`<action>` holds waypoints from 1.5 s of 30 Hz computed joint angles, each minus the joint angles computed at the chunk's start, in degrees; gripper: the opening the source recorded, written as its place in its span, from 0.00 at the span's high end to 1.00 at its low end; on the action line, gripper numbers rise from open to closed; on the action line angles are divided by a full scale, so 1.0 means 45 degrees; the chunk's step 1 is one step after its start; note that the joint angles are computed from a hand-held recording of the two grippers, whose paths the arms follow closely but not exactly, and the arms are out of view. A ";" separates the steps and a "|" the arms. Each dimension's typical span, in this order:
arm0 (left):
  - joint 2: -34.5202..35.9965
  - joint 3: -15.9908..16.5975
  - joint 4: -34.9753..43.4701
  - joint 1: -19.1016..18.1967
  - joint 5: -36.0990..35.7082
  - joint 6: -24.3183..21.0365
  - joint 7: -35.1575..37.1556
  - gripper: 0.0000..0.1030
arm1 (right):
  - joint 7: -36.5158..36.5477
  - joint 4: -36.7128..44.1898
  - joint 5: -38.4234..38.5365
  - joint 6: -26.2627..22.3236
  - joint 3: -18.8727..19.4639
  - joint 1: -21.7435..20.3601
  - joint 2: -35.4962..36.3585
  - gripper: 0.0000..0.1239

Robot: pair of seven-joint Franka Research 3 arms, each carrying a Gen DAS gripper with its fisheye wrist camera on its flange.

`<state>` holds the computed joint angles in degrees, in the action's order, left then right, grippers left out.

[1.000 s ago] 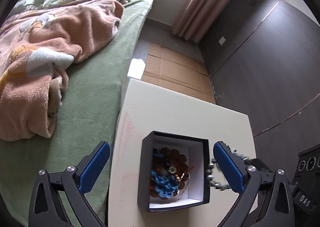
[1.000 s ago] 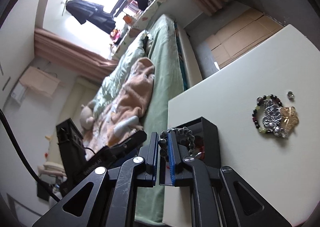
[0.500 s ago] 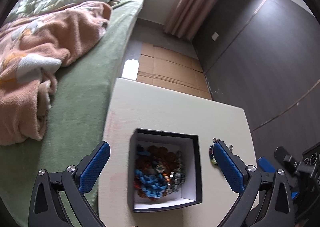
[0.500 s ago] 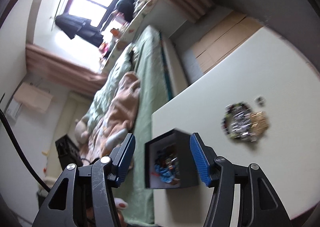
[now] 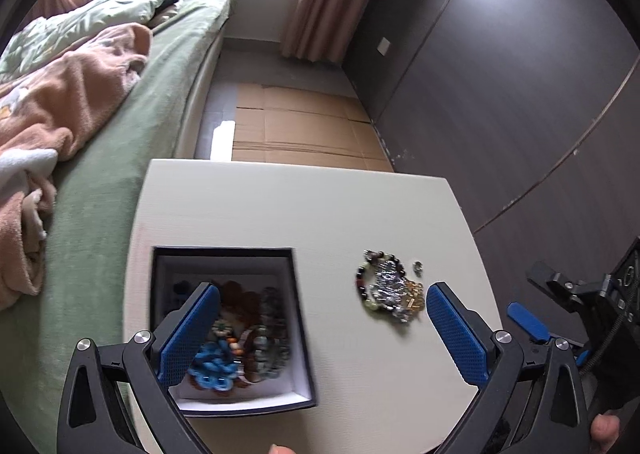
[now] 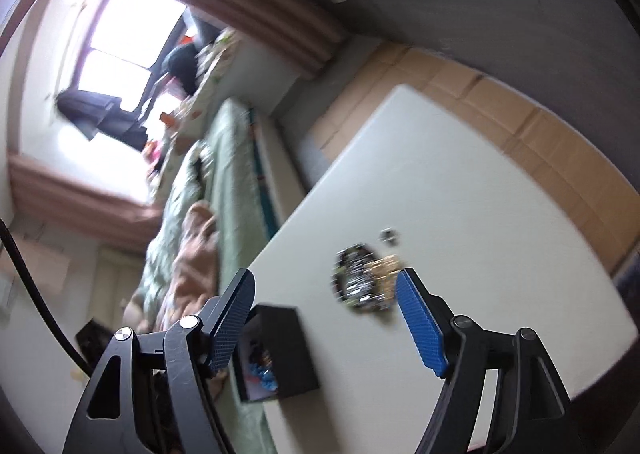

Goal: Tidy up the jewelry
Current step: 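Grasp the silver chain pendant with the left gripper and lift it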

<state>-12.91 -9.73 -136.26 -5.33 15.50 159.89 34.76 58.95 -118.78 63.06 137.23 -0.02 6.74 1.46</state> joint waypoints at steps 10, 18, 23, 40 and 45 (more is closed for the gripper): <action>0.1470 0.0051 0.1064 -0.0819 -0.1517 0.0791 0.1378 0.23 | 0.2112 0.0408 -0.1746 -0.0080 -0.0161 -0.0421 0.0563 0.41; 0.2976 -0.0132 0.2205 -0.1109 -0.4459 0.0305 0.3744 0.58 | 0.2359 0.0572 -0.1550 -0.0425 -0.0211 -0.0788 0.0756 0.41; 0.3581 -0.0380 0.2605 -0.0961 -0.5116 0.0061 0.4052 0.60 | 0.2620 0.0710 -0.1816 -0.0415 -0.0176 -0.0827 0.0905 0.41; 0.4951 -0.0260 0.4216 -0.1265 -0.1546 -0.2109 0.2111 0.64 | 0.2860 0.0919 -0.1723 -0.1149 -0.0086 -0.0974 0.1221 0.41; 0.4901 -0.0218 0.4162 -0.1307 -0.0547 -0.2454 0.1912 0.81 | 0.2859 0.0898 -0.1718 -0.1297 -0.0021 -0.0928 0.1260 0.41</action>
<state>9.15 -10.71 -117.53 -11.21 13.04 148.85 43.36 71.82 -114.74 55.33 131.40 -0.12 2.56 7.13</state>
